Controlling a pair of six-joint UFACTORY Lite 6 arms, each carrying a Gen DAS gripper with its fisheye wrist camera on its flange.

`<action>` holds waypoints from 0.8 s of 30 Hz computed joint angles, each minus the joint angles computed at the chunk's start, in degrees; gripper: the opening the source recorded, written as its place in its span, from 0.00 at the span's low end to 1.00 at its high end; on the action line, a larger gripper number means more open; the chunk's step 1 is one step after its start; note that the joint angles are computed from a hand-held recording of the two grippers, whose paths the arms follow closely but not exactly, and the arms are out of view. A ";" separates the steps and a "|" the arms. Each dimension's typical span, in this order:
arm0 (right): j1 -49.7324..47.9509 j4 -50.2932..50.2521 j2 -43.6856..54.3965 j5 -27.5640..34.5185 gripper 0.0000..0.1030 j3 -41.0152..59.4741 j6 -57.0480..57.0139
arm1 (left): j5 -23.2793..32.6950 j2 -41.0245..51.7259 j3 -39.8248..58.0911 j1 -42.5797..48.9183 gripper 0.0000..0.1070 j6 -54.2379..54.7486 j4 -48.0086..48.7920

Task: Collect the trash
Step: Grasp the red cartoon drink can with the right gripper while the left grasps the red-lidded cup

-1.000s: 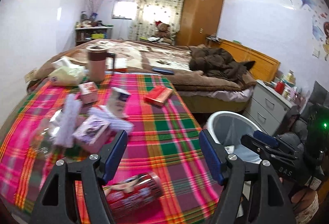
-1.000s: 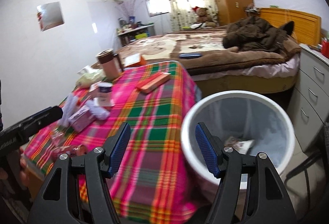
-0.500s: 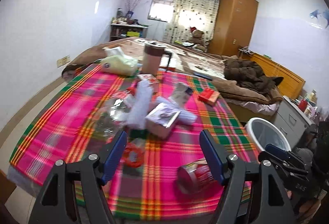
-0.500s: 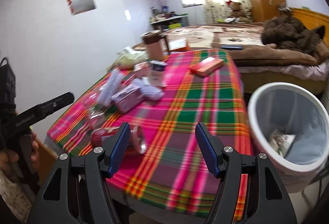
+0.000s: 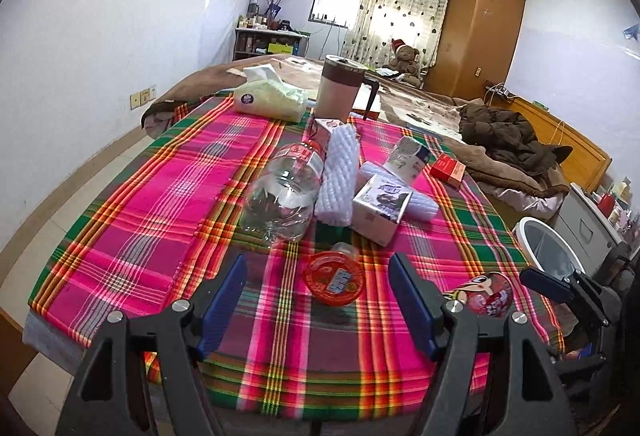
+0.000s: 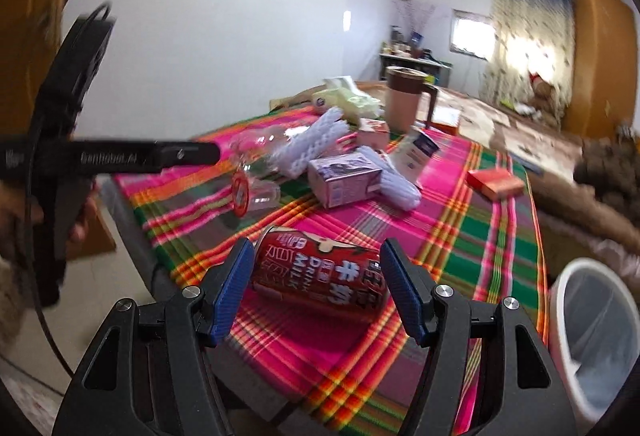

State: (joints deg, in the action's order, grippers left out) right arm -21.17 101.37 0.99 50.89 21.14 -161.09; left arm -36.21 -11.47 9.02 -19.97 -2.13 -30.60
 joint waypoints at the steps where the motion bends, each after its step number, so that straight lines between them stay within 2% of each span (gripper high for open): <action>1: 1.38 2.17 0.04 -1.11 0.65 -0.09 -2.11 | -0.28 0.83 0.19 0.77 0.70 -1.43 1.76; 3: 3.06 3.93 0.63 -2.45 0.65 0.68 -3.67 | -0.50 1.65 0.32 2.61 0.70 -3.60 5.45; 10: 8.34 0.92 5.41 -6.84 0.66 7.41 3.29 | -0.11 3.34 1.63 4.66 0.70 -5.83 9.42; 16: 13.31 5.46 7.67 -11.63 0.66 9.25 3.50 | -0.16 4.96 2.98 5.54 0.70 -6.26 11.27; 24: 12.13 8.04 9.45 -15.54 0.66 9.78 5.84 | -1.25 15.14 8.38 6.43 0.70 -7.91 14.90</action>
State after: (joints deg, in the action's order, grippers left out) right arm -9.04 109.41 10.44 35.35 30.92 -155.25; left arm -37.46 3.67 17.40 -13.54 -10.04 -15.70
